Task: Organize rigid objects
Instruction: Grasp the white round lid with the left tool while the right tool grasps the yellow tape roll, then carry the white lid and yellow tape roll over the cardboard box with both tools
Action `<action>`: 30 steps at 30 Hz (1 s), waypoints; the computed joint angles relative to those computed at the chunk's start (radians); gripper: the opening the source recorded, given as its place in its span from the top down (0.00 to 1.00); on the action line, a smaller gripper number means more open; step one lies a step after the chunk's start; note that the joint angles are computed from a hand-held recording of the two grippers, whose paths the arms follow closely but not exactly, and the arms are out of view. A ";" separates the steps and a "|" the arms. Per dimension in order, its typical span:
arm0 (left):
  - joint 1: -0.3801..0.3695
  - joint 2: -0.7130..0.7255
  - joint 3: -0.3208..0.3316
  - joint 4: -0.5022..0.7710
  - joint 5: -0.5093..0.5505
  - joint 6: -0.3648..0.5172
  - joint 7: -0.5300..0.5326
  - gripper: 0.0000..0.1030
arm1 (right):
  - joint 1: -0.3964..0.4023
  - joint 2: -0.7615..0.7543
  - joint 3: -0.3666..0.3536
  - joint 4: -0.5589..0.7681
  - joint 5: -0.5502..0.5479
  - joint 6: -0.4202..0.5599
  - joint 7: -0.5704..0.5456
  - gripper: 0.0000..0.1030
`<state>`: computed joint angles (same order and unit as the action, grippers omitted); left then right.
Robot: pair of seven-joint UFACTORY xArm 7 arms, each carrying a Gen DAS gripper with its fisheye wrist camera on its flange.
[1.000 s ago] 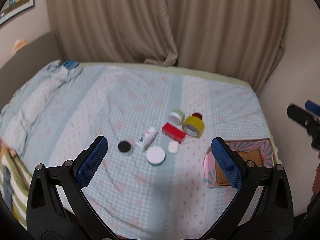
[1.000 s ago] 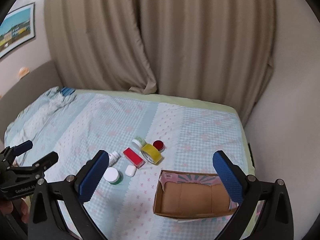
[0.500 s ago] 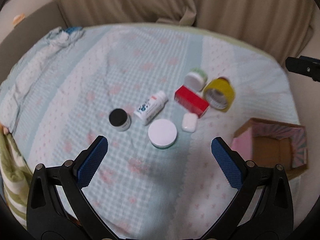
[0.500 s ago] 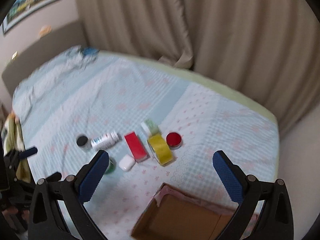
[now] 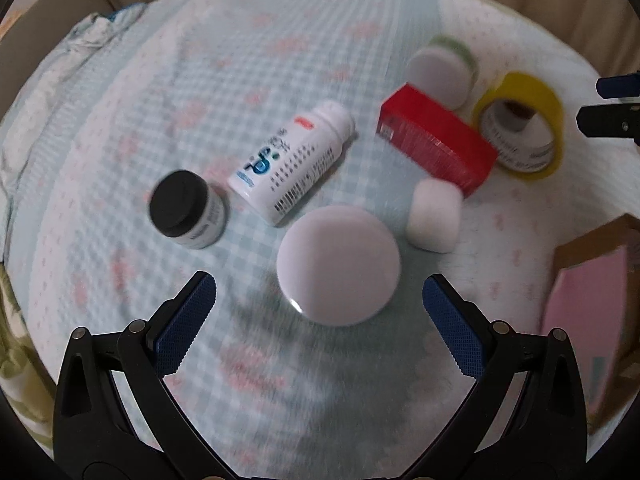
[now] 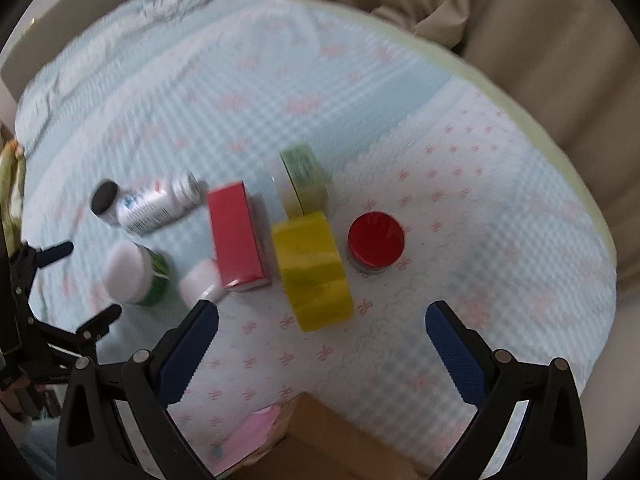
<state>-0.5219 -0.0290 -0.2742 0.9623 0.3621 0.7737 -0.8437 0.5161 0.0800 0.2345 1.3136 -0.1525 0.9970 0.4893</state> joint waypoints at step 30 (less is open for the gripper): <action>0.011 0.080 0.047 0.004 -0.113 -0.095 0.127 0.34 | 0.043 0.242 -0.053 0.221 -0.014 0.179 -0.112 0.62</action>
